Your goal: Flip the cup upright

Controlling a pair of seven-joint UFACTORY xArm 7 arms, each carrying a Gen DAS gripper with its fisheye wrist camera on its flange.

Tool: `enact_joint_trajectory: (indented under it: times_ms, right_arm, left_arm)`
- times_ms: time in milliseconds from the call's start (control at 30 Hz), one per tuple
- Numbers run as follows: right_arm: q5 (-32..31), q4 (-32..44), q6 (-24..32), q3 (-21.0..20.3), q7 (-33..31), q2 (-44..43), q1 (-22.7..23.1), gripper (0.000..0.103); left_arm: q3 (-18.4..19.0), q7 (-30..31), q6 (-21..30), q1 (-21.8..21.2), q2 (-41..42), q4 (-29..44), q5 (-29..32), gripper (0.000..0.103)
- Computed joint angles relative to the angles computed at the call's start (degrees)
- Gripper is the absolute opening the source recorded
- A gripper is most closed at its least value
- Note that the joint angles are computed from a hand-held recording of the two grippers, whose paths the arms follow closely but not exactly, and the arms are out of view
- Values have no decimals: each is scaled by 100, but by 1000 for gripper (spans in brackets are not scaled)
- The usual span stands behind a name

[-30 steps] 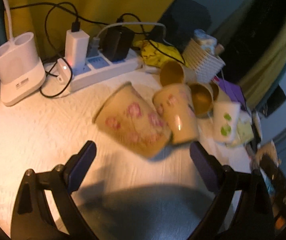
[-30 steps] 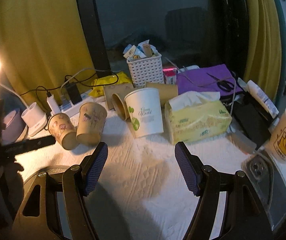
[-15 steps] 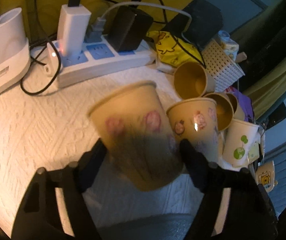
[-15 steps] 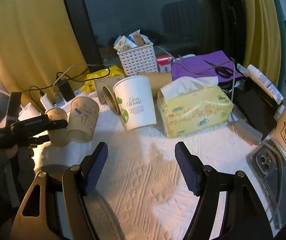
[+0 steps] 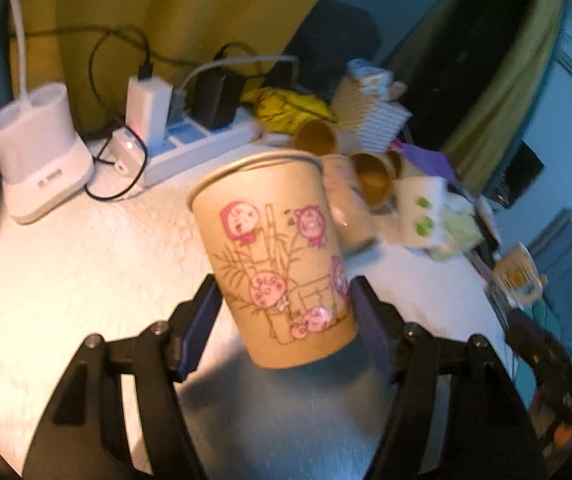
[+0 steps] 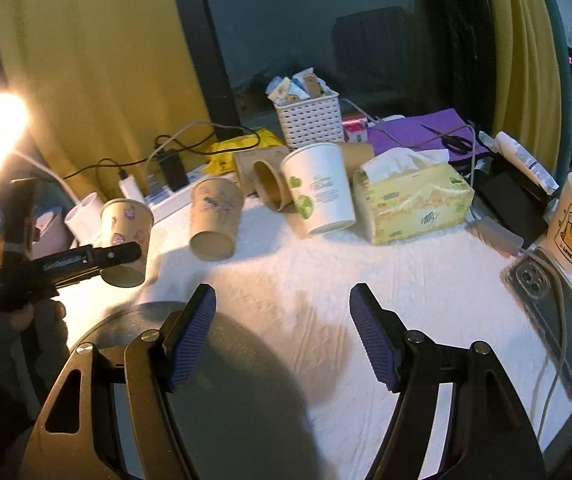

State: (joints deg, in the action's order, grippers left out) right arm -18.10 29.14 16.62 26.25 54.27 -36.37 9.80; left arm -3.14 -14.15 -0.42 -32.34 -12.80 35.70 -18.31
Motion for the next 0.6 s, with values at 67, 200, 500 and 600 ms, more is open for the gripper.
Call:
enact_joint_trajectory:
  times_ms: [67,200,500,600]
  right_arm:
    - [57,-14,64,31,29,-110,144,73]
    - [540,-286,-327,-362,-135,-257,860,73]
    - [1327,-793,-583,-331,364,-1079,1659,73]
    - [1470,-799,-499,-277,453,-1257,1843,73]
  left_arm:
    - [564,467,-107,-782,-404,-309,-389,67]
    - [997,650,-357,-1684,-1319,-1005,-542,67]
    - [-463,-118,-486,-1149,-2744,-2122,357,67]
    - [-1347,-342,-524,-563,-3122,-2376,742,67]
